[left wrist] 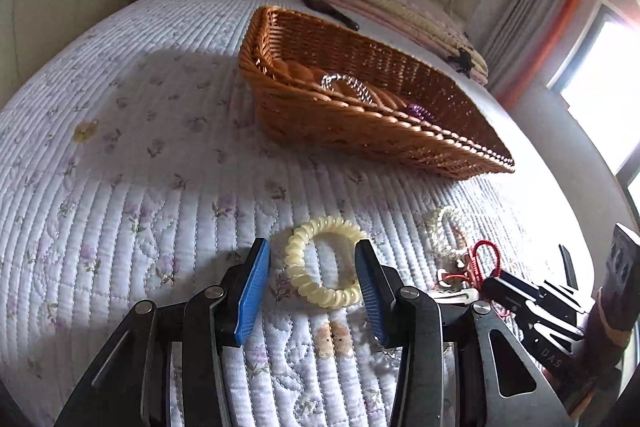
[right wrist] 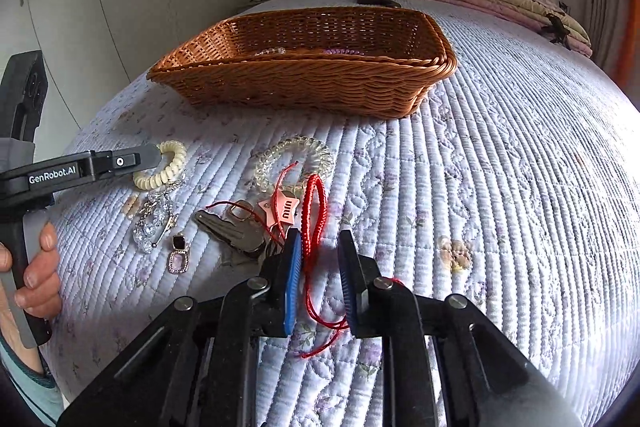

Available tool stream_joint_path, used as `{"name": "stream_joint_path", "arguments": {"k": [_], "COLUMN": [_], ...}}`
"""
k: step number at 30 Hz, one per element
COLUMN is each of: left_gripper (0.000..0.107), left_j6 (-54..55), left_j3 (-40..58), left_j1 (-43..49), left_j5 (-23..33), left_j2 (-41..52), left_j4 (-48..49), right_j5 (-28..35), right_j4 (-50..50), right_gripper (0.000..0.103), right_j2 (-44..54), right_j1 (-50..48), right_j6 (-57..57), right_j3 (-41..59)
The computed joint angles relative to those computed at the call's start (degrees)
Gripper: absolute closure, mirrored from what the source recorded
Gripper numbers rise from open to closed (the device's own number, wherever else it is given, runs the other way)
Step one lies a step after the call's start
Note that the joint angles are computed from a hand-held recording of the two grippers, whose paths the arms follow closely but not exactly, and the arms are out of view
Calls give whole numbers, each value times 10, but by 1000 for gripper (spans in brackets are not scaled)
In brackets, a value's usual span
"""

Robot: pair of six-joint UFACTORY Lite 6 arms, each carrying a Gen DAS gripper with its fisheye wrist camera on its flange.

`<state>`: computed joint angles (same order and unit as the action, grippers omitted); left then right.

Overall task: Organize jewelry
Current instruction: 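Grasp the cream coil bracelet with the left tool while the right tool grasps the red cord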

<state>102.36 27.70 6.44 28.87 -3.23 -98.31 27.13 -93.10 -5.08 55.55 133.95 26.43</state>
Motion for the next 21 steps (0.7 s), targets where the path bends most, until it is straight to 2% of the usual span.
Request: {"name": "stream_joint_path", "arguments": {"k": [3,5,7,14,18,21], "left_gripper": [69,85,95,96,96,96], "left_j6": [22,61,78,99,99,118], "left_j3": [-6,-15,-24,-37,-41,-72], "left_j1": [-16,-37,-38,-41,-24,10], "left_j5": [-21,-53,-48,-35,-14,27], "left_j2": [-8,-15,-23,-38,-40,-81], "left_j4": [-24,-71,-77,-89,-82,-84], "right_j5": [15,24,21,-1,25,55], "right_j4": [21,24,12,-24,1,2], "right_gripper": [92,97,97,97,97,97], "right_j2": [12,1,-16,-67,-85,-110], "right_j1": [7,12,5,-23,1,31], "right_j6": [-13,-7,10,43,29,43], "right_j3": [10,3,-11,-48,-56,-69]}}
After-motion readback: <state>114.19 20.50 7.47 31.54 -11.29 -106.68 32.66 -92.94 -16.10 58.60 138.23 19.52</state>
